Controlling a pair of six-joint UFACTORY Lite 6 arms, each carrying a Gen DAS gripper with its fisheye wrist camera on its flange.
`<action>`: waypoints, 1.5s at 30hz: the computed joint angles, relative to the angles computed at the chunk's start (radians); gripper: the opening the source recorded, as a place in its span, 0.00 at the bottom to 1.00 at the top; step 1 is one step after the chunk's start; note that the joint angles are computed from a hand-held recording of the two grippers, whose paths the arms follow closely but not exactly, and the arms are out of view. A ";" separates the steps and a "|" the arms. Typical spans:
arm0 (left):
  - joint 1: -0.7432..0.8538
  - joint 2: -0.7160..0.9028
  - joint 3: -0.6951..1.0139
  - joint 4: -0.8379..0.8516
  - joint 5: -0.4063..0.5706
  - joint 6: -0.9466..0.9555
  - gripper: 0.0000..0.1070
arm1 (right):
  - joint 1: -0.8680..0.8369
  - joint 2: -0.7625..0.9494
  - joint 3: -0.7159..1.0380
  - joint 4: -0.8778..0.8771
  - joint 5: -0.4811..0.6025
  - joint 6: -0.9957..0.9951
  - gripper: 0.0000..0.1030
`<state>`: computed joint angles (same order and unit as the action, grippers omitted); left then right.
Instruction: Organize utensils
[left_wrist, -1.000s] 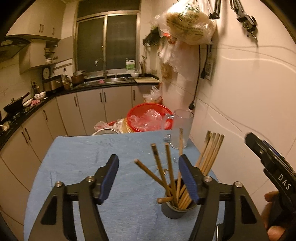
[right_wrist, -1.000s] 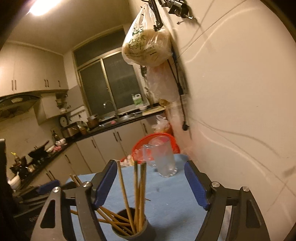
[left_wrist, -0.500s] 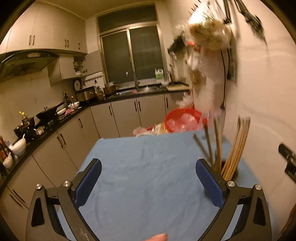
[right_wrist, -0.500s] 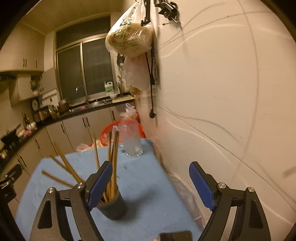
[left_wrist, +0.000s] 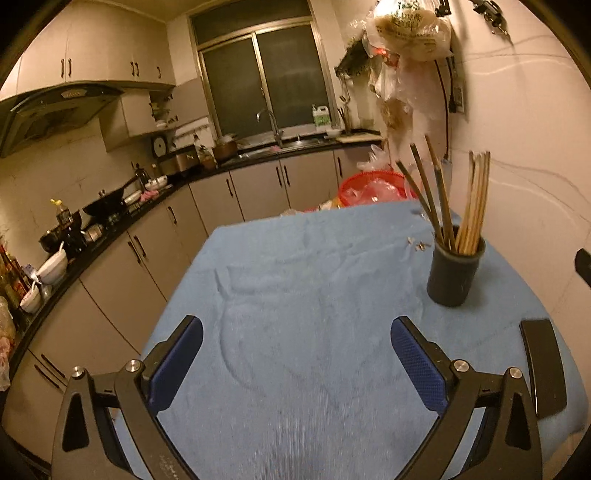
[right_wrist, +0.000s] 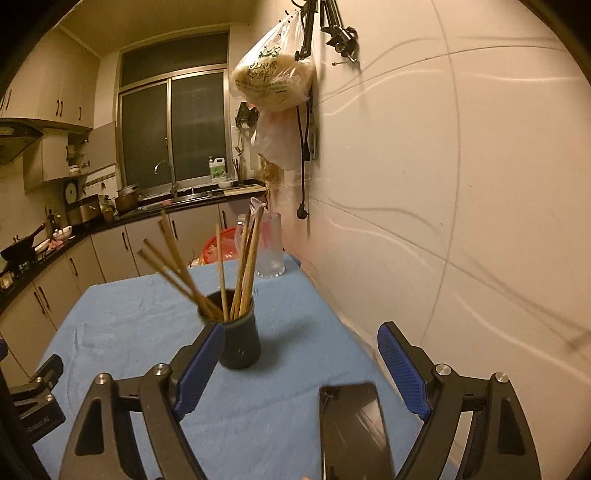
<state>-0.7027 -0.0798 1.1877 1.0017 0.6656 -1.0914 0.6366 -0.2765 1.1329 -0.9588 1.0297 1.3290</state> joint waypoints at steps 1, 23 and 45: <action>-0.004 -0.019 -0.028 0.009 -0.004 -0.010 0.95 | 0.020 0.001 -0.006 0.002 0.016 0.008 0.85; 0.014 -0.090 -0.166 0.005 -0.078 -0.011 0.95 | 0.086 0.099 0.001 0.029 0.056 0.012 0.85; 0.036 -0.106 -0.189 -0.046 -0.116 0.047 0.95 | 0.091 0.115 0.013 0.046 0.075 0.000 0.85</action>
<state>-0.6671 -0.1862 0.9992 0.9554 0.5497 -1.0444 0.7273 -0.1620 1.1455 -0.9128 1.1044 1.3290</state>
